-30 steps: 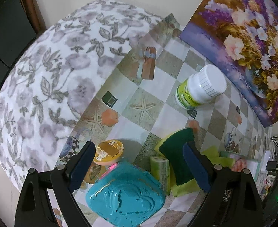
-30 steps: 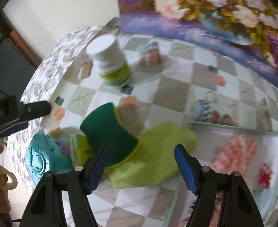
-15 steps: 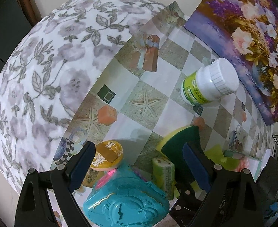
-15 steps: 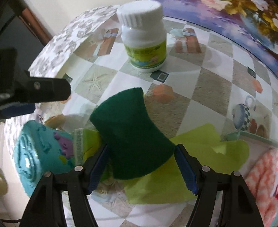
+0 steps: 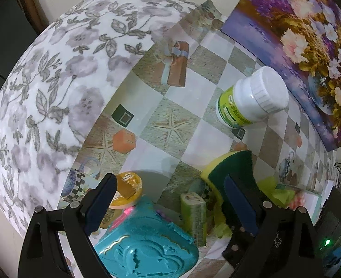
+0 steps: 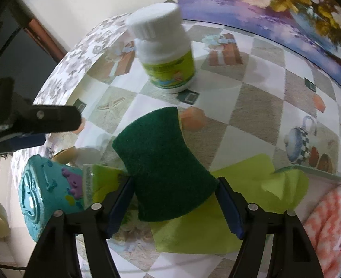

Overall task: Organize soft objects
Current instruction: 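Grasp the green sponge with the right gripper while the left grasps the small green-and-white box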

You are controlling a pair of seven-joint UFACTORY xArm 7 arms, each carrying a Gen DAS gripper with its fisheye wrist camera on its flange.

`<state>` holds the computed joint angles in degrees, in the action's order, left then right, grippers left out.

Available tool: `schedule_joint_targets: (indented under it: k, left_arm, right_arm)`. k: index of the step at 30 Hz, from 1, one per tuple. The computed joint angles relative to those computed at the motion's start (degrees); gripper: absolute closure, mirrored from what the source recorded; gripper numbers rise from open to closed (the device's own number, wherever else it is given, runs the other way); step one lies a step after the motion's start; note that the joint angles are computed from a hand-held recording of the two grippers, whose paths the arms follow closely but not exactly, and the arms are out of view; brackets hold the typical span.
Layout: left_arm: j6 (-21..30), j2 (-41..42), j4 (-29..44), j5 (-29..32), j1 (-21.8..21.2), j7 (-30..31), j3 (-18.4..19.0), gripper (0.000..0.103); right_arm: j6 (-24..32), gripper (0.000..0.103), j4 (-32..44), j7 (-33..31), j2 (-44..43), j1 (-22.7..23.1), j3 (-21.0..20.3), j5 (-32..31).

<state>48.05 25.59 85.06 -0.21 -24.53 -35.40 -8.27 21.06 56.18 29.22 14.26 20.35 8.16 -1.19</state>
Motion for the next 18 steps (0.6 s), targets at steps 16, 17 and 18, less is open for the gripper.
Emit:
schedule_joint_targets:
  k: [16,17,18]
  left_arm:
    - [12.98,9.87,17.59,2.77,-3.73,4.5,0.06,0.01]
    - [14.16,10.57,18.83,2.48,-3.66,5.6,-0.05,0.01]
    - [15.9,11.57,20.45,1.78,-3.41,6.96,-0.32,0.01]
  right_arm:
    - [-4.39,0.029,-6.82,-11.53,-5.5,-6.19,2.93,17.49]
    - [-4.74,0.029,-7.2,-13.41,-5.88,-6.76,3.45,19.91]
    - [-4.83,0.029,-7.55,-14.2,-6.32,-6.84,3.43,20.99]
